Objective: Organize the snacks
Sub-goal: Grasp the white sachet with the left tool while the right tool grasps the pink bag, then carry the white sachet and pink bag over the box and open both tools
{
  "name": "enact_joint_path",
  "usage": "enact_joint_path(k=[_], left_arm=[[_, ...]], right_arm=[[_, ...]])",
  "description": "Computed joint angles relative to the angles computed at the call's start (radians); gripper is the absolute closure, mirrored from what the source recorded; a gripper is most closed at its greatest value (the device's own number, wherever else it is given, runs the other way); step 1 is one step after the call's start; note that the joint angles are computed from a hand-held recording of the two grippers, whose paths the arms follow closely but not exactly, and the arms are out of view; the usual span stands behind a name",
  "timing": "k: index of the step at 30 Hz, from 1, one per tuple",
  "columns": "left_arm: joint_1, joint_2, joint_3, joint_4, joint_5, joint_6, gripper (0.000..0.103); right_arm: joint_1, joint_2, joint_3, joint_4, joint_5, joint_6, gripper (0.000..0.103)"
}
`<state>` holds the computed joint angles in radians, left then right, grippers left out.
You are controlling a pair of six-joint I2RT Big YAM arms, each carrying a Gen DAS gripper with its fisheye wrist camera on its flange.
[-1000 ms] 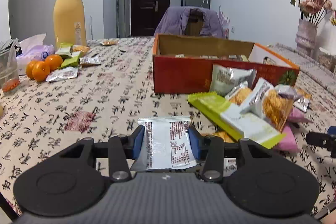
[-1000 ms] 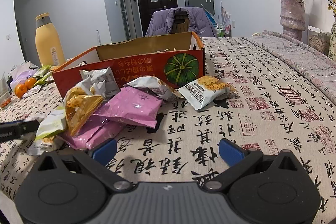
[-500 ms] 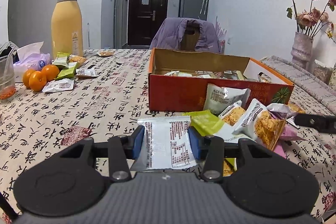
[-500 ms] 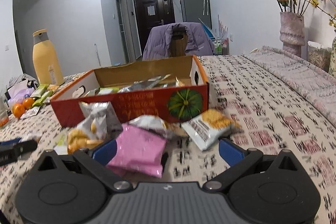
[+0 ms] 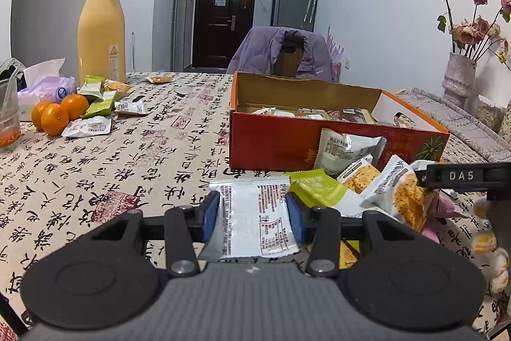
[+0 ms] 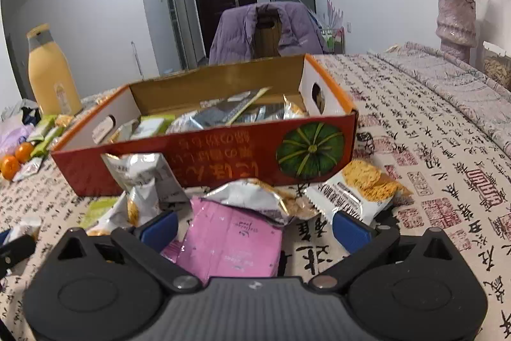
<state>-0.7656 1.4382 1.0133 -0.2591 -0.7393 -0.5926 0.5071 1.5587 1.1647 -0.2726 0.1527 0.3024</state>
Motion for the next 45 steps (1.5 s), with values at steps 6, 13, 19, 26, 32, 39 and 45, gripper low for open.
enact_joint_path(k=[6,13,19,26,32,39,45], left_arm=[[0.008,0.007,-0.001,0.008,0.021,0.001,0.058],[0.012,0.011,-0.001,0.006,0.032,-0.005,0.058],[0.013,0.009,-0.002,-0.001,0.031,-0.011,0.058],[0.007,0.006,-0.002,-0.004,0.022,-0.012,0.058],[-0.004,0.005,0.001,-0.005,0.014,-0.007,0.058],[-0.019,0.005,0.007,-0.012,0.000,0.000,0.058],[-0.026,-0.002,0.006,-0.017,-0.015,-0.002,0.058]], right_arm=[[-0.005,0.006,-0.006,-0.007,-0.034,-0.011,0.011],[-0.001,-0.023,-0.048,0.017,-0.029,-0.046,0.023],[-0.007,-0.056,-0.093,0.033,-0.036,-0.071,0.026],[-0.012,-0.106,-0.155,0.056,-0.019,-0.107,0.026],[-0.019,-0.115,-0.171,0.074,-0.020,-0.135,0.027],[-0.003,-0.089,-0.144,0.088,-0.002,-0.208,0.035],[0.001,-0.107,-0.170,0.104,-0.016,-0.227,0.042]])
